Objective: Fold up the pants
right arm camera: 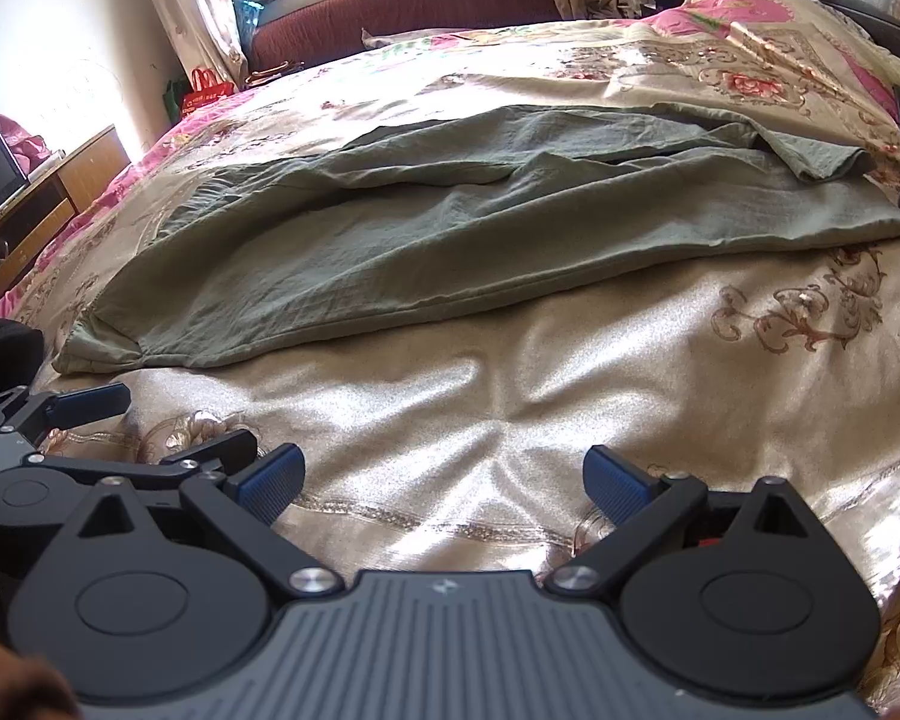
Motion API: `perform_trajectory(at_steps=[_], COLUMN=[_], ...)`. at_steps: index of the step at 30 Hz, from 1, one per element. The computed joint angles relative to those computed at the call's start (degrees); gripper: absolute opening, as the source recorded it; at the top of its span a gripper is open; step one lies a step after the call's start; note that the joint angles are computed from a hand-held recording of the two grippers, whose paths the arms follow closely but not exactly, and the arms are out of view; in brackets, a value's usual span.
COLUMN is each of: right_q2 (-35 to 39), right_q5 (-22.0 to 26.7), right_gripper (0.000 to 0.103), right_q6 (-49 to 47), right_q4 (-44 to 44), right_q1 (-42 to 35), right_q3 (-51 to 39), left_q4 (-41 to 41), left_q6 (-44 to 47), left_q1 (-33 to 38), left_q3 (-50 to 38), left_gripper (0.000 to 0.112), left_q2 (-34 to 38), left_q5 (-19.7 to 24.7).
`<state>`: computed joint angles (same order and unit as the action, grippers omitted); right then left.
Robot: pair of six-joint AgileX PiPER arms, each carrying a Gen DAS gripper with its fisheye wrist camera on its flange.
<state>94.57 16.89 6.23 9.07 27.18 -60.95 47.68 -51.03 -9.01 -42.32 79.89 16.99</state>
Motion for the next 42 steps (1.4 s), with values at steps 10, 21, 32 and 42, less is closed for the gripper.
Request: perform_trajectory(at_steps=[10, 21, 32, 42], right_q2=[-0.4, 10.6, 28.1, 30.9], right_q5=[-0.2, 1.7, 6.0, 11.7], right_gripper=[0.099, 0.099, 0.088, 0.003], right_q6=[0.4, 7.6, 12.9, 22.0], right_q4=[0.0, -2.8, 4.4, -4.2], right_q1=[-2.4, -17.5, -27.3, -31.3], right_q3=[-0.9, -15.6, -36.7, -43.1], left_q4=[11.0, 19.7, 7.5, 2.0], left_q6=[-9.7, -13.3, 2.0, 9.6], left_q1=[1.0, 2.1, -2.4, -3.4], left_q3=[1.5, -3.8, -15.6, -19.6], left_gripper=[0.103, 0.103, 0.103, 0.103], left_q2=[-1.6, 5.0, 15.6, 18.8], left_q5=[-1.1, -4.2, -4.0, -4.2])
